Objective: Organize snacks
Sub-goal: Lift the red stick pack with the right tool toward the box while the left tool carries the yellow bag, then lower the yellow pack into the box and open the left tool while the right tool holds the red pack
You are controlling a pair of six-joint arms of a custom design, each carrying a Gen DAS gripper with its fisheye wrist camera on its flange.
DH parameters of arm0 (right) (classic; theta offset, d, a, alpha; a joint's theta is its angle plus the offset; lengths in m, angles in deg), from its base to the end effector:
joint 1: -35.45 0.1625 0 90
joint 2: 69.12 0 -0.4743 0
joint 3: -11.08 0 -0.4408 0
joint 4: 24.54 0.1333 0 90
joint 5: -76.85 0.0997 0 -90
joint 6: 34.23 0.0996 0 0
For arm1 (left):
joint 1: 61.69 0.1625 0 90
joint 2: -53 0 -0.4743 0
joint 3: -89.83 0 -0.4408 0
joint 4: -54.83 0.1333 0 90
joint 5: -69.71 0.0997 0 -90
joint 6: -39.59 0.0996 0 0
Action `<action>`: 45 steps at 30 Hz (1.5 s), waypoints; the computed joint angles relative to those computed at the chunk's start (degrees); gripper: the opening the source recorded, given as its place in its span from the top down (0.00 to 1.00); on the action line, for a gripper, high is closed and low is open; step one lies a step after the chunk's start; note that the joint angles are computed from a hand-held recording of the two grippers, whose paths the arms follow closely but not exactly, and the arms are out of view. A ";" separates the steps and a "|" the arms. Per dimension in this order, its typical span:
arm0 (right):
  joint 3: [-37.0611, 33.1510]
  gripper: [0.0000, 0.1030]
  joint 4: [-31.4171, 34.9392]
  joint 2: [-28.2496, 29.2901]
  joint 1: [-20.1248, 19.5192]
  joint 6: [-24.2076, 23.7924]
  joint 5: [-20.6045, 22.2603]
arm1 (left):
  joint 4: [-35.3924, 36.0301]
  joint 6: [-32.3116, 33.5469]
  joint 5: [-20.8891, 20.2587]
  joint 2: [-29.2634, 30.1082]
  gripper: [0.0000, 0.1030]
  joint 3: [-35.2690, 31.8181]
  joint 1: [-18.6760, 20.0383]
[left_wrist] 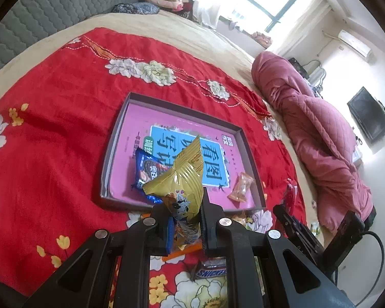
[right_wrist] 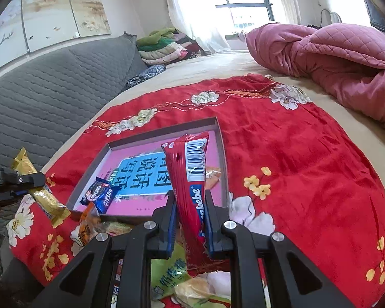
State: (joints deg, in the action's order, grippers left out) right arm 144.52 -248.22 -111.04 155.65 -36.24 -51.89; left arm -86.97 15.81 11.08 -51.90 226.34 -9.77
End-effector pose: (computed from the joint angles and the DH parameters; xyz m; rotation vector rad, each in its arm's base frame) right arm 0.2964 -0.3682 0.0481 0.3588 -2.4337 1.1201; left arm -0.0864 -0.4104 0.3444 0.2048 2.7318 -0.8127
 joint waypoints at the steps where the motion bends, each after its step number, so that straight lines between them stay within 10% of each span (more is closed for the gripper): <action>1: -0.12 0.82 -0.23 0.04 0.02 -0.14 0.32 | -0.10 0.05 0.13 0.26 0.85 -0.19 -0.01; 45: -5.09 0.82 -2.00 2.82 -4.37 -3.01 4.47 | -8.23 4.26 -2.50 19.91 0.85 -6.42 4.59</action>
State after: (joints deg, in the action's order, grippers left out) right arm 139.43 -250.22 -108.22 151.29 -39.25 -47.43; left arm -95.19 20.06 8.58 -31.99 219.92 -5.18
